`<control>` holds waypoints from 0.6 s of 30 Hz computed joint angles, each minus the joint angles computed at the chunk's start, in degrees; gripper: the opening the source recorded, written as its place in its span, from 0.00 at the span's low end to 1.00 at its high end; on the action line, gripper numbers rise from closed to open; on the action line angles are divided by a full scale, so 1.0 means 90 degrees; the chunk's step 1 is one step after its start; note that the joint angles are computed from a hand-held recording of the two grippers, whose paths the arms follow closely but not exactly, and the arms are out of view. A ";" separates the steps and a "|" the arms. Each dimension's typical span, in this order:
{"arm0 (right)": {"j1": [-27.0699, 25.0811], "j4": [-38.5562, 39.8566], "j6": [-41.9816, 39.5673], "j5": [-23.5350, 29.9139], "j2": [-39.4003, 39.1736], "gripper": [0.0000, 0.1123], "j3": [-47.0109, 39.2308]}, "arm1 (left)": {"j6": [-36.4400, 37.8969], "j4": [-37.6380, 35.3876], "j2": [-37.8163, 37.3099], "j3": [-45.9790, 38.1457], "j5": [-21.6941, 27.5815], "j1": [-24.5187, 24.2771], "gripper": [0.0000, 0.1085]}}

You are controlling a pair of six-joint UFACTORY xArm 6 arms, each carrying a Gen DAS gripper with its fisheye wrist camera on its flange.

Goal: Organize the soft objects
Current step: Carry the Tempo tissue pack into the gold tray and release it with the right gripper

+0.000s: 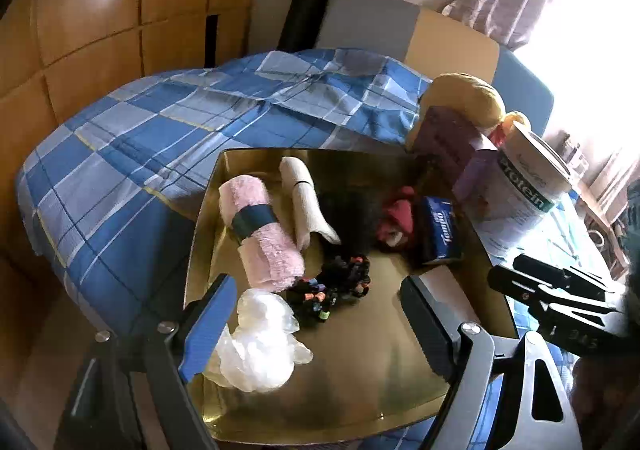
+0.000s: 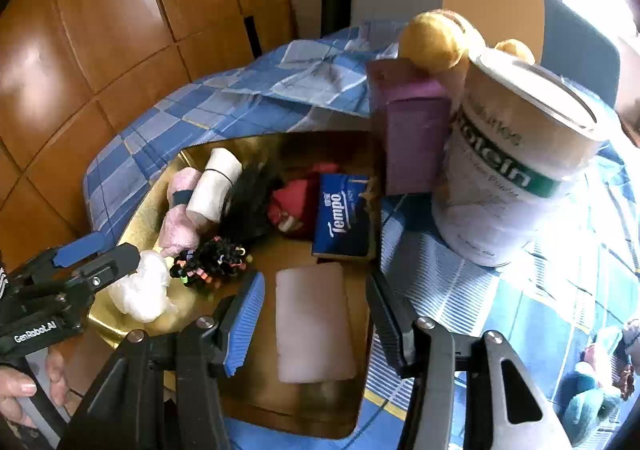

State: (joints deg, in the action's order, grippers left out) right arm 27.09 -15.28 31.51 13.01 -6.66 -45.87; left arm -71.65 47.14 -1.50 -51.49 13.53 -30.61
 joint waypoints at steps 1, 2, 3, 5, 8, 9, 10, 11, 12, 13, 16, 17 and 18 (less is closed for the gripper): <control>-0.0008 -0.0170 0.0144 0.0009 -0.0059 0.48 0.0033 | 0.0017 0.0001 0.0000 -0.0003 -0.0001 -0.0019 0.78; -0.0023 -0.0411 0.0353 0.0026 -0.0137 0.48 0.0078 | 0.0047 -0.0007 0.0005 -0.0011 0.0003 -0.0049 0.78; -0.0035 -0.0540 0.0471 0.0034 -0.0191 0.48 0.0112 | 0.0063 -0.0004 0.0007 -0.0022 0.0016 -0.0083 0.78; -0.0081 -0.0793 0.0734 0.0044 -0.0318 0.48 0.0200 | 0.0100 0.0017 0.0014 -0.0048 0.0030 -0.0147 0.78; -0.0198 -0.1158 0.1119 0.0057 -0.0539 0.48 0.0358 | 0.0238 -0.0001 0.0028 -0.0101 0.0044 -0.0250 0.78; -0.0248 -0.1254 0.1218 0.0062 -0.0631 0.48 0.0425 | 0.0345 -0.0035 0.0044 -0.0118 0.0014 -0.0280 0.78; -0.0328 -0.1355 0.1322 0.0066 -0.0759 0.48 0.0519 | 0.0429 -0.0042 0.0064 -0.0157 0.0008 -0.0323 0.78; -0.0410 -0.1452 0.1430 0.0074 -0.0875 0.48 0.0602 | 0.0446 -0.0020 0.0080 -0.0187 0.0021 -0.0362 0.78; -0.0485 -0.1523 0.1520 0.0078 -0.0976 0.48 0.0677 | 0.0467 -0.0011 0.0093 -0.0204 0.0031 -0.0400 0.78; -0.0581 -0.1551 0.1577 0.0079 -0.1102 0.48 0.0775 | 0.0540 -0.0056 0.0116 -0.0234 0.0037 -0.0440 0.78; -0.0886 -0.1620 0.1653 0.0178 -0.1445 0.48 0.1013 | 0.0722 -0.0189 0.0200 -0.0340 0.0099 -0.0579 0.78; -0.1023 -0.1703 0.1693 0.0239 -0.1575 0.48 0.1092 | 0.0815 -0.0253 0.0229 -0.0378 0.0128 -0.0630 0.78; -0.1110 -0.1738 0.1710 0.0268 -0.1666 0.48 0.1145 | 0.0883 -0.0288 0.0248 -0.0411 0.0166 -0.0675 0.78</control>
State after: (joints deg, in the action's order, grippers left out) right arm 17.10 -30.92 46.91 15.42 -21.65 -35.57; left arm -63.71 44.55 0.73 -55.19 15.03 -36.69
